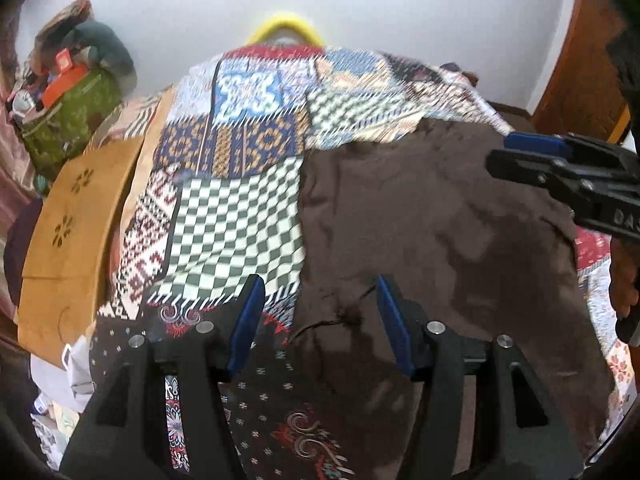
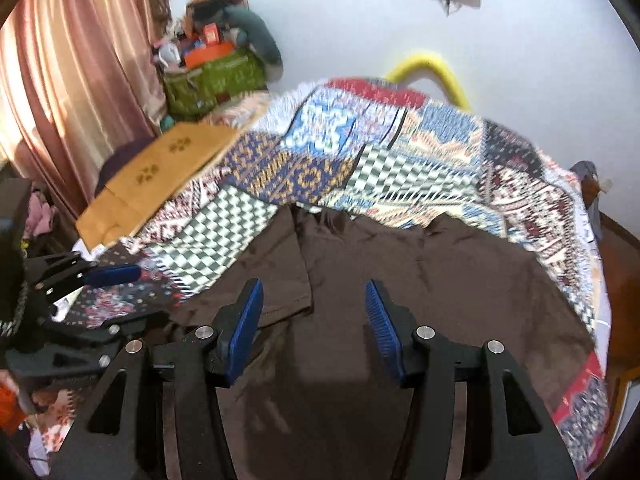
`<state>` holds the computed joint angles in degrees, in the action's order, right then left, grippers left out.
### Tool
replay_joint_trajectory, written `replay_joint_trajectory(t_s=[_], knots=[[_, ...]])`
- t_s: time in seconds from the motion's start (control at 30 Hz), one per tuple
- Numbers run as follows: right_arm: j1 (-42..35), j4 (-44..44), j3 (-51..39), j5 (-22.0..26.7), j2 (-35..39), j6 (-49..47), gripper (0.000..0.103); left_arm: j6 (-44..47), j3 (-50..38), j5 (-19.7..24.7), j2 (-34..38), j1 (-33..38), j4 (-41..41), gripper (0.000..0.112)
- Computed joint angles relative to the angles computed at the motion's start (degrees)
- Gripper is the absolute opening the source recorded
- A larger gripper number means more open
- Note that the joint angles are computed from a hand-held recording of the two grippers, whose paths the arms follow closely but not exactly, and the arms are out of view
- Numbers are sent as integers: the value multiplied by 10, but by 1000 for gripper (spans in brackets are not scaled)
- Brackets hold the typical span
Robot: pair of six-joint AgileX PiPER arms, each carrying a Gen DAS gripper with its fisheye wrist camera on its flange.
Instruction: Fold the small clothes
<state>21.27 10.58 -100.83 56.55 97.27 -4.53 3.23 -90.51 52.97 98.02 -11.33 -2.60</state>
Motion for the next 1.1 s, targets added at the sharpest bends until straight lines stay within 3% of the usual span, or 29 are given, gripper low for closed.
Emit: replay_joint_trajectory(t_s=[0.27, 0.53, 0.87, 1.0, 1.1], knots=[[-75, 3, 83, -9, -91, -40, 58, -51, -70, 16, 0, -70, 48, 67], [-217, 66, 168, -13, -128, -110, 58, -96, -169, 27, 72, -123, 59, 81], [-313, 112, 184, -16, -64, -153, 58, -98, -323, 95, 228, -138, 41, 81], [-319, 94, 157, -27, -18, -143, 58, -105, -352, 101, 265, -140, 53, 81], [-329, 130, 144, -34, 7, -168, 57, -108, -374, 105, 291, -141, 66, 81]])
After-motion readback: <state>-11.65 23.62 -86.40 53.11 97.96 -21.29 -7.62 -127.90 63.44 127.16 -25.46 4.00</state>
